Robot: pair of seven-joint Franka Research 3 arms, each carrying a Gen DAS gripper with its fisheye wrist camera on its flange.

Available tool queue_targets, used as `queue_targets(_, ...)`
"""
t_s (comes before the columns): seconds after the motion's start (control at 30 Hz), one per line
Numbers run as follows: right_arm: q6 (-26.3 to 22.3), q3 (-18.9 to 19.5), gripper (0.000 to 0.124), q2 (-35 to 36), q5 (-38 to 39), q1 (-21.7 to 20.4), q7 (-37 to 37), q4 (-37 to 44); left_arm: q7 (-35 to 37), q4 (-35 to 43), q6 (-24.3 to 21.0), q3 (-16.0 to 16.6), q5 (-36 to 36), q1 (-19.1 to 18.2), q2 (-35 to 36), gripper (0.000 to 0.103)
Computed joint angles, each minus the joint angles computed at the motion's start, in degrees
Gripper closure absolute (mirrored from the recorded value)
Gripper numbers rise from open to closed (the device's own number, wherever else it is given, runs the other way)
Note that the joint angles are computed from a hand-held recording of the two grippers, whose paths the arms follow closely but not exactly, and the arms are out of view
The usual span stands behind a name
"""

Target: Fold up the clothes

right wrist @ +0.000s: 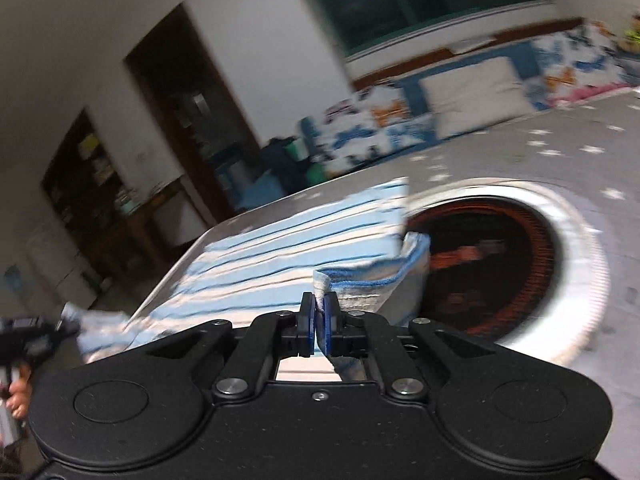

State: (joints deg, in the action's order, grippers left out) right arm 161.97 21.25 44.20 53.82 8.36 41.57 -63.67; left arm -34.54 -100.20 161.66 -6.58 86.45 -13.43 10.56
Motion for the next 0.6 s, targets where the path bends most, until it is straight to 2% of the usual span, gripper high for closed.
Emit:
queue_targets(0.07,-2.0,-0.7,0.119,0.9,-2.3,1.4,-0.1,1.6,4.0,2.1,2.4,-0.3,-0.8,0.1,2.0,0.098)
queue_targets(0.17,-5.4,-2.2,0.119,1.7,-5.9,3.5,1.1,2.8,21.5,5.6,7.2,-1.6,-12.2,0.7,6.8,0.098)
queue_targets(0.23,-6.5,-2.5,0.118,1.6,-7.2,4.1,1.5,2.4,35.2,6.4,8.5,-4.6,-22.8,2.6,9.2,0.096)
queue_targets(0.33,-9.0,-3.0,0.114,-0.3,-9.0,4.3,1.0,-0.6,49.6,6.5,8.1,-8.9,-33.6,5.4,11.3,0.094)
queue_targets(0.4,-11.1,-3.2,0.11,-1.6,-9.4,3.9,0.6,-2.3,58.1,5.9,8.2,-12.0,-39.6,7.8,12.1,0.088)
queue_targets(0.5,-11.4,-3.3,0.106,-4.7,-8.4,3.1,-1.9,-6.1,58.7,5.1,8.9,-8.6,-39.8,5.8,11.3,0.078)
queue_targets(0.6,-11.6,-3.9,0.105,-6.5,-7.3,2.6,-2.6,-7.3,56.3,3.6,10.0,-4.0,-39.1,3.0,9.9,0.077)
